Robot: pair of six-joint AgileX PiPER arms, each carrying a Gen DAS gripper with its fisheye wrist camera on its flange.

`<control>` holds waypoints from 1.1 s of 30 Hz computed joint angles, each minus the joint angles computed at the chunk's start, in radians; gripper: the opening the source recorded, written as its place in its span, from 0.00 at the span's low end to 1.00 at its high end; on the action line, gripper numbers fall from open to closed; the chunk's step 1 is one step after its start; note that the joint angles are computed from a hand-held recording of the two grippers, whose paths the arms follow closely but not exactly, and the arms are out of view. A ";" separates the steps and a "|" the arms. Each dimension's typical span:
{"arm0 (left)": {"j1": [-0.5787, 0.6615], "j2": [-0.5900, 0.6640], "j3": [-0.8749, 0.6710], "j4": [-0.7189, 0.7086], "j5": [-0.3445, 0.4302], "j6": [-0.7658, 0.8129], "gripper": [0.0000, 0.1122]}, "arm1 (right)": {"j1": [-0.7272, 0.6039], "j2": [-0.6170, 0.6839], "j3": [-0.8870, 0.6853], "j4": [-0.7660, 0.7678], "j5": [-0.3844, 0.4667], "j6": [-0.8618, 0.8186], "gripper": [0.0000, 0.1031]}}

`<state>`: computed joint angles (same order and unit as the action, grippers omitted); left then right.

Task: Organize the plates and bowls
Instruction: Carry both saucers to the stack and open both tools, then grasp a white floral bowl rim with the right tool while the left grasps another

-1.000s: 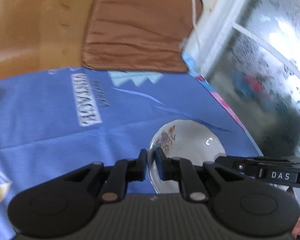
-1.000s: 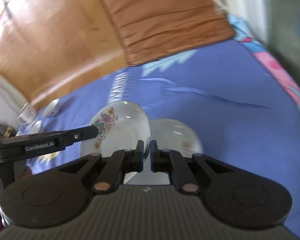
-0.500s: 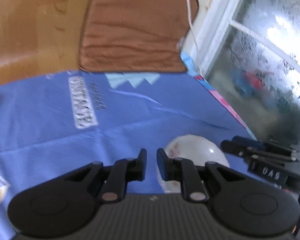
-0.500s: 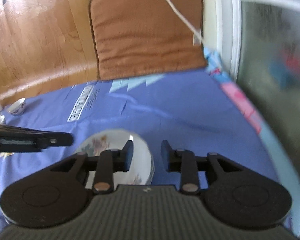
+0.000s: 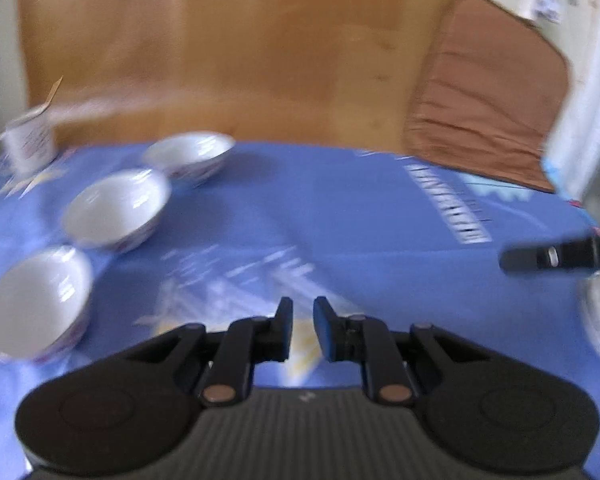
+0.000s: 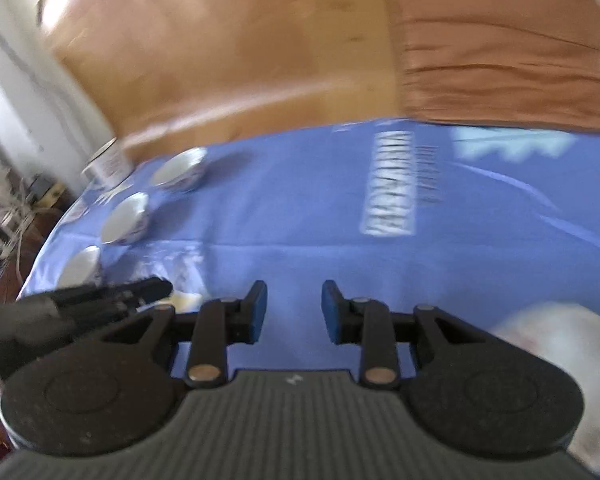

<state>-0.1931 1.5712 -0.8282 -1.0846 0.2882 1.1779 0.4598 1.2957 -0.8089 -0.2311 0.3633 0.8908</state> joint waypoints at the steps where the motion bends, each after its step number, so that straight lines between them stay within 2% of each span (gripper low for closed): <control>1: 0.042 0.006 0.000 -0.009 0.036 0.007 0.12 | 0.003 0.077 -0.076 0.038 0.001 -0.056 0.31; 4: 0.180 -0.030 0.042 -0.096 0.156 0.126 0.12 | 0.002 0.242 -0.272 0.224 0.030 -0.262 0.31; 7: 0.385 -0.098 0.094 -0.136 0.368 0.265 0.15 | 0.018 0.368 -0.435 0.473 0.070 -0.463 0.33; 9: 0.521 -0.130 0.100 -0.144 0.448 0.299 0.19 | 0.044 0.431 -0.515 0.577 0.091 -0.559 0.33; 11: 0.587 -0.129 0.063 -0.136 0.421 0.238 0.27 | 0.086 0.494 -0.606 0.596 0.123 -0.569 0.33; 13: 0.626 -0.088 -0.006 -0.117 0.360 0.155 0.28 | 0.112 0.563 -0.700 0.602 0.158 -0.573 0.33; 15: 0.630 -0.021 -0.097 -0.022 0.318 0.009 0.28 | 0.132 0.620 -0.782 0.595 0.185 -0.560 0.33; 18: 0.641 0.085 -0.209 0.058 0.374 -0.112 0.29 | 0.152 0.678 -0.865 0.591 0.209 -0.552 0.33; 21: 0.642 0.137 -0.242 0.048 0.422 -0.136 0.30 | 0.170 0.736 -0.954 0.544 0.245 -0.506 0.33; 24: 0.618 0.162 -0.240 0.046 0.419 -0.141 0.27 | 0.171 0.797 -1.041 0.513 0.292 -0.465 0.31; 25: 0.606 0.174 -0.243 0.051 0.413 -0.150 0.18 | 0.168 0.811 -1.054 0.521 0.301 -0.464 0.23; 26: 0.607 0.188 -0.254 0.056 0.433 -0.157 0.11 | 0.169 0.826 -1.075 0.522 0.315 -0.461 0.10; 29: 0.586 0.151 -0.212 0.055 0.409 -0.140 0.10 | 0.177 0.792 -1.020 0.523 0.278 -0.461 0.07; 33: 0.534 0.088 -0.157 0.036 0.409 -0.114 0.10 | 0.219 0.661 -0.821 0.313 0.145 -0.314 0.07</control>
<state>0.3410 1.6590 -0.9855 -1.0491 0.6967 1.0636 0.6789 1.9562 -1.6299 0.0817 0.5078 0.5772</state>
